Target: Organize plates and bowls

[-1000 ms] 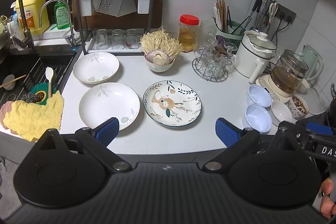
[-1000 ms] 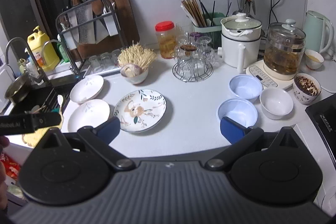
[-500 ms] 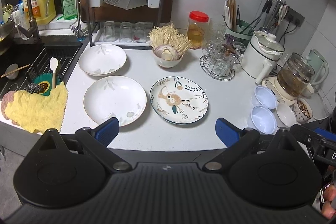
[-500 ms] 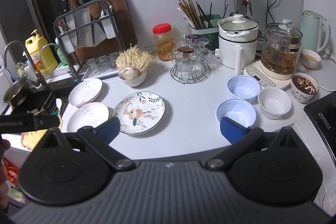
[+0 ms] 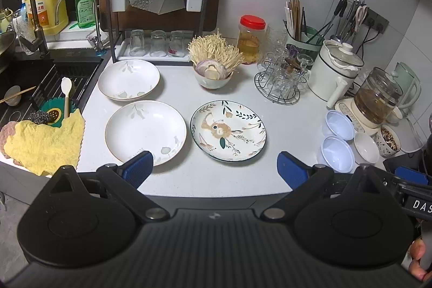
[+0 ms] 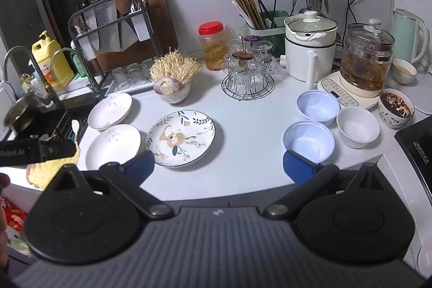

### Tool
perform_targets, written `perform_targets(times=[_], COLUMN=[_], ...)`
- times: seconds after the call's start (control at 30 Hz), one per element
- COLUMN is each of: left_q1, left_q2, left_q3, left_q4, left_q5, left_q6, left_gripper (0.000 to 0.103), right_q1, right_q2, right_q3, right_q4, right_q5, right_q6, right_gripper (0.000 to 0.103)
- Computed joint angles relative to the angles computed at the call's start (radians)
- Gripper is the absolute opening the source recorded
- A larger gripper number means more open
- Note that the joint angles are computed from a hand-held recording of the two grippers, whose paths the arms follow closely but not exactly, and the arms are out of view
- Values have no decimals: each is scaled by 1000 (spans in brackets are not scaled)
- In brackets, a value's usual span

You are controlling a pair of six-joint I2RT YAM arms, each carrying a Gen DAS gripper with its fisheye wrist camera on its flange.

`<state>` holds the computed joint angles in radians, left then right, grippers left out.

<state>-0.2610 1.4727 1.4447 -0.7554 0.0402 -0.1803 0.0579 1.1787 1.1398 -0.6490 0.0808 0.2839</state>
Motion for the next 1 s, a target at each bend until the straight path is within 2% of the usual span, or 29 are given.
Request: perform_targets(times=[0.6,1.0], left_q1=[-11,-46], left_q2=[35,41], left_q3=[35,33], left_q4=[-4,-16], left_q5=[-35,-84], left_q6=[-20,-78], left_gripper=[100,100], right_q1=[-38,-91], right_q2=[33,39], right_q3=[20,15], right_q4=[1,16], right_q5=[-52,-140], right_q6=[-24,-73], right_gripper=[103,103])
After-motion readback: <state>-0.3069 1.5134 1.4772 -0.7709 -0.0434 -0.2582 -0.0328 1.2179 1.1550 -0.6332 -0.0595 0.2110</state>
